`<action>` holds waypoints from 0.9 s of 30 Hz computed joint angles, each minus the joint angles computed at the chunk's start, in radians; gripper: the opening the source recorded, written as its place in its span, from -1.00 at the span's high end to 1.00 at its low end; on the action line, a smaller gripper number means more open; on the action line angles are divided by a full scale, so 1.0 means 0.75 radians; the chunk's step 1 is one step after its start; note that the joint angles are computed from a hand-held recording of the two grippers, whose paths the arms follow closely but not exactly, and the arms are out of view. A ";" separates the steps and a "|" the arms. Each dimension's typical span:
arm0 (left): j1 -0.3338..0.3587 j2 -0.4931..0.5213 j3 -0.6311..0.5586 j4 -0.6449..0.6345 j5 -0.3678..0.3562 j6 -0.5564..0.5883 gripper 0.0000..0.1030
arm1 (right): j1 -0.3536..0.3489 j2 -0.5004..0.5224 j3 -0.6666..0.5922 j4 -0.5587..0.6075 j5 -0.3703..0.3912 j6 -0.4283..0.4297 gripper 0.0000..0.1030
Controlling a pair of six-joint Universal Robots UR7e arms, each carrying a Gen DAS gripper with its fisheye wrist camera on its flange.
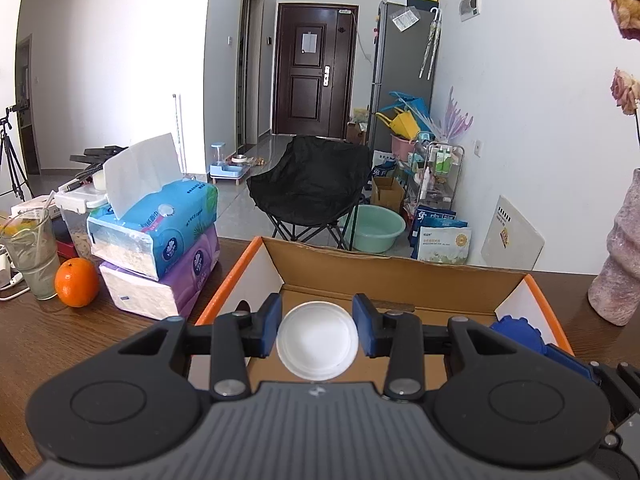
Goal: Organize rigid objects
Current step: 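Carry both held caps over the cardboard box, then open both tools to drop the caps into the box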
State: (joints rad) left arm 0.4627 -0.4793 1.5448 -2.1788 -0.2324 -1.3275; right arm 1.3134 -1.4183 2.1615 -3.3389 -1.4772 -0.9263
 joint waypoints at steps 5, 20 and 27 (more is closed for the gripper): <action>0.020 0.020 -0.032 0.044 0.000 -0.013 0.22 | -0.007 0.021 -0.006 -0.010 -0.018 0.011 0.01; 0.078 0.057 -0.096 0.146 -0.087 -0.038 0.22 | -0.001 0.071 -0.043 -0.020 -0.095 0.051 0.01; 0.068 0.048 -0.093 0.185 -0.081 -0.068 -0.36 | 0.004 0.068 -0.046 -0.014 -0.096 0.054 -0.01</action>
